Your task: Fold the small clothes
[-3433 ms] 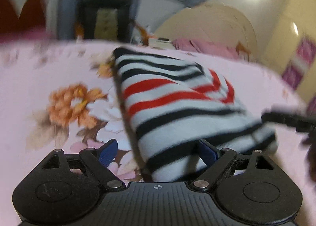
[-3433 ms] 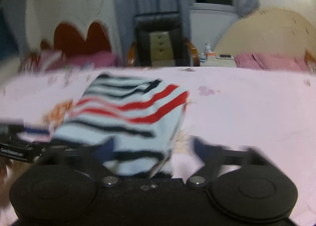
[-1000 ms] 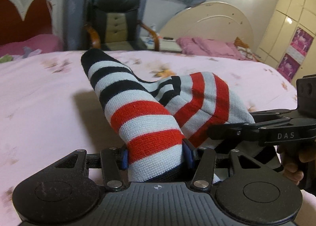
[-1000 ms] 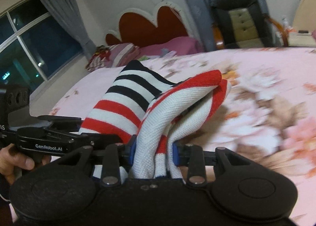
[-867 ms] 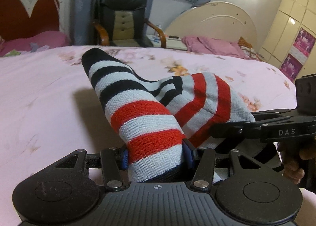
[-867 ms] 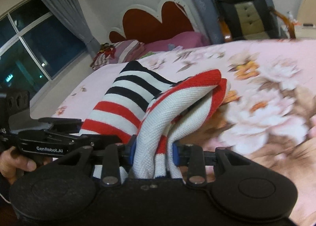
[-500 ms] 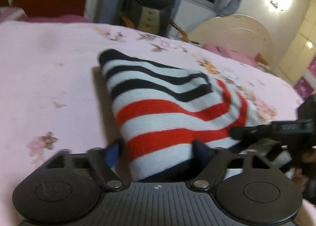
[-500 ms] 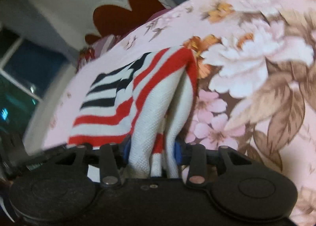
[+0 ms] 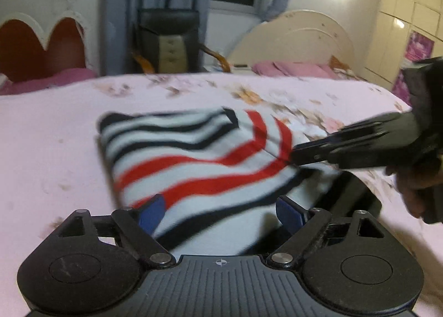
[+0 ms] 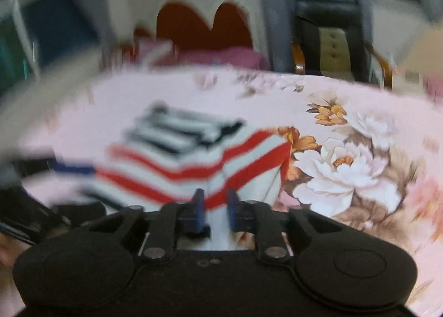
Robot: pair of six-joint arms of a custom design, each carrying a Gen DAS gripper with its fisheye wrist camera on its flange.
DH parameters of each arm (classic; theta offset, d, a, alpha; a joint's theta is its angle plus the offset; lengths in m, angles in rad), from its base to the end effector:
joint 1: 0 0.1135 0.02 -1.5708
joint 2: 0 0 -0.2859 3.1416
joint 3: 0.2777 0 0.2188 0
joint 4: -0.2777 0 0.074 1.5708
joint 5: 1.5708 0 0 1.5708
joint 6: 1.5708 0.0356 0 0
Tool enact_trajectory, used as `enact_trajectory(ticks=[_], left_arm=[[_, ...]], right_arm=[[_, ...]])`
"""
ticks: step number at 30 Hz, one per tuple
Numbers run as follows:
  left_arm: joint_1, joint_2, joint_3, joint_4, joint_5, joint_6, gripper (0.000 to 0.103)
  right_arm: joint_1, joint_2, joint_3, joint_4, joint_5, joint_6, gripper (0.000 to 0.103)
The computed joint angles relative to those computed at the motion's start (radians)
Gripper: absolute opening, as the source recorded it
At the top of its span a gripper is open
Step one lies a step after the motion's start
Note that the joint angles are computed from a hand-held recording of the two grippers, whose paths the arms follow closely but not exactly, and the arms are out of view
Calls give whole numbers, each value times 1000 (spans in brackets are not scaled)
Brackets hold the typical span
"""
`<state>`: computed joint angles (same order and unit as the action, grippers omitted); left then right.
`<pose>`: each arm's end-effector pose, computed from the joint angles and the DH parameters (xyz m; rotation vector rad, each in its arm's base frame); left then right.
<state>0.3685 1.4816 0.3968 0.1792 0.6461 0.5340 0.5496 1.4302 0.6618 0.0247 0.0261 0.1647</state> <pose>0.2028 0.0553 0.1596 0.4468 2.2282 -0.3400 0.2167 0.1317 0.2193 -0.4339 2.2968 0.3300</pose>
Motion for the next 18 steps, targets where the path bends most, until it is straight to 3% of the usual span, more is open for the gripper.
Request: enact_trajectory(ticks=[1, 3, 5, 7, 13, 15, 18], left_arm=[[-22, 20, -20, 46, -35, -1, 86], [-22, 22, -46, 91, -37, -7, 86], [-5, -25, -47, 55, -32, -14, 86], [46, -87, -59, 5, 26, 0, 86], [189, -330, -169, -139, 94, 42, 86], [195, -376, -210, -146, 58, 43, 86], [158, -324, -267, -52, -21, 1, 86]], right_arm=[[19, 42, 8, 0, 60, -29, 2], [-10, 58, -30, 61, 39, -7, 1], [-28, 34, -15, 17, 21, 34, 0], [4, -39, -33, -5, 63, 54, 11], [223, -244, -88, -117, 213, 39, 11], [300, -247, -101, -146, 277, 44, 9], [325, -177, -108, -160, 348, 58, 3]])
